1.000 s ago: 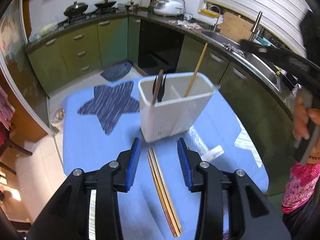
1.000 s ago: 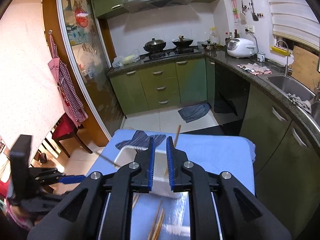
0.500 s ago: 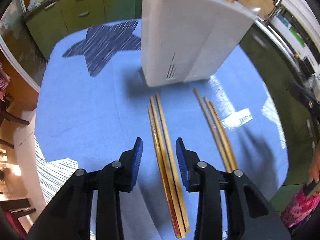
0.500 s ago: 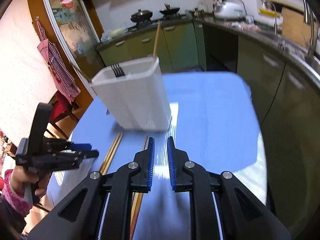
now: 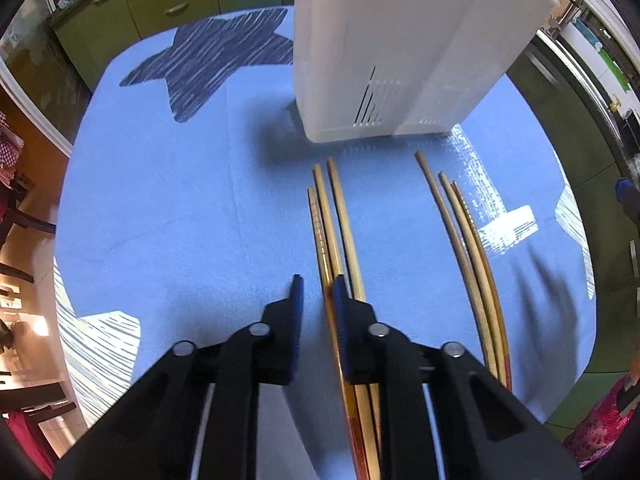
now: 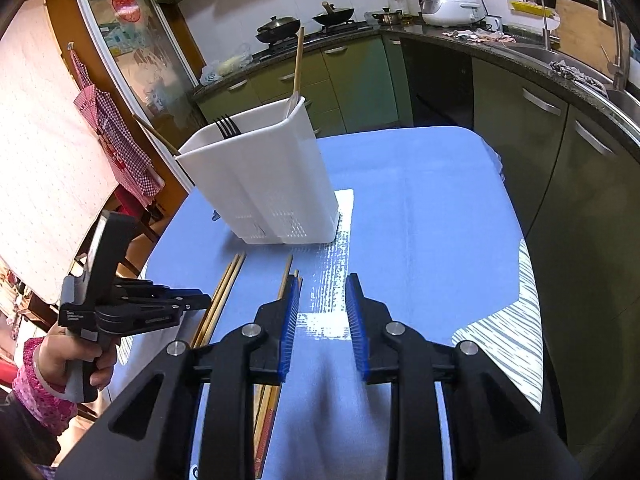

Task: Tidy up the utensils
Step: 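Lower the left tool and grasp another wooden chopstick, then grasp a wooden chopstick with the right tool and lift it upright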

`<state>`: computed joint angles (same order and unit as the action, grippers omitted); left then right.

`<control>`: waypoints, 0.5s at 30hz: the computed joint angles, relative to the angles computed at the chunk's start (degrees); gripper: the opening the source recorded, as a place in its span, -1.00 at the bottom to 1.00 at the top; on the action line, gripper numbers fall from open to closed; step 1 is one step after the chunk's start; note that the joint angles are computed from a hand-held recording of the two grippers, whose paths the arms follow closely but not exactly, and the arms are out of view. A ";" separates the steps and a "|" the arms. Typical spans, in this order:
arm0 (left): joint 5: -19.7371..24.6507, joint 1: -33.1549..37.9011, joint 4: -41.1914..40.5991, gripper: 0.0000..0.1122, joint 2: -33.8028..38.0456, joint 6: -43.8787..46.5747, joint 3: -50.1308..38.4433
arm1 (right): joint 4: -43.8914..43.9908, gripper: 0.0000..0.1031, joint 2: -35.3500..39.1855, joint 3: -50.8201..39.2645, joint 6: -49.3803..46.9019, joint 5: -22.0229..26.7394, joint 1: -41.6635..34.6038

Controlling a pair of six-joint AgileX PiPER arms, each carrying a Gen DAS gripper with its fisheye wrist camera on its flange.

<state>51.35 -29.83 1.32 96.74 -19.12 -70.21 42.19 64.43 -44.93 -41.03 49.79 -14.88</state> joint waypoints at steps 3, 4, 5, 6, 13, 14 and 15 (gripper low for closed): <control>-0.17 0.19 -0.15 -0.76 0.45 0.18 0.17 | -0.25 -0.51 0.62 -0.75 0.67 0.10 0.45; -0.12 0.23 -0.20 -0.76 0.55 0.11 0.21 | -0.23 -0.51 0.68 -0.76 0.67 0.13 0.44; -0.21 0.10 0.00 -0.76 0.51 -0.09 0.26 | -0.28 -0.51 0.71 -0.82 0.67 0.26 0.36; -0.20 -0.04 0.18 -0.76 0.47 -0.29 0.32 | -0.25 -0.51 0.81 -0.80 0.67 0.21 0.34; -0.17 0.24 -0.51 -0.87 1.22 -0.98 -0.45 | -2.12 -0.51 1.64 -1.28 2.59 -0.95 2.75; -0.27 0.77 -1.10 -0.88 1.04 -0.36 -0.24 | -2.39 -0.51 1.67 -1.13 2.71 -1.15 2.99; -0.37 1.18 -1.46 -0.88 0.88 0.03 -0.14 | -3.07 -0.51 1.88 -1.22 3.33 -1.46 3.61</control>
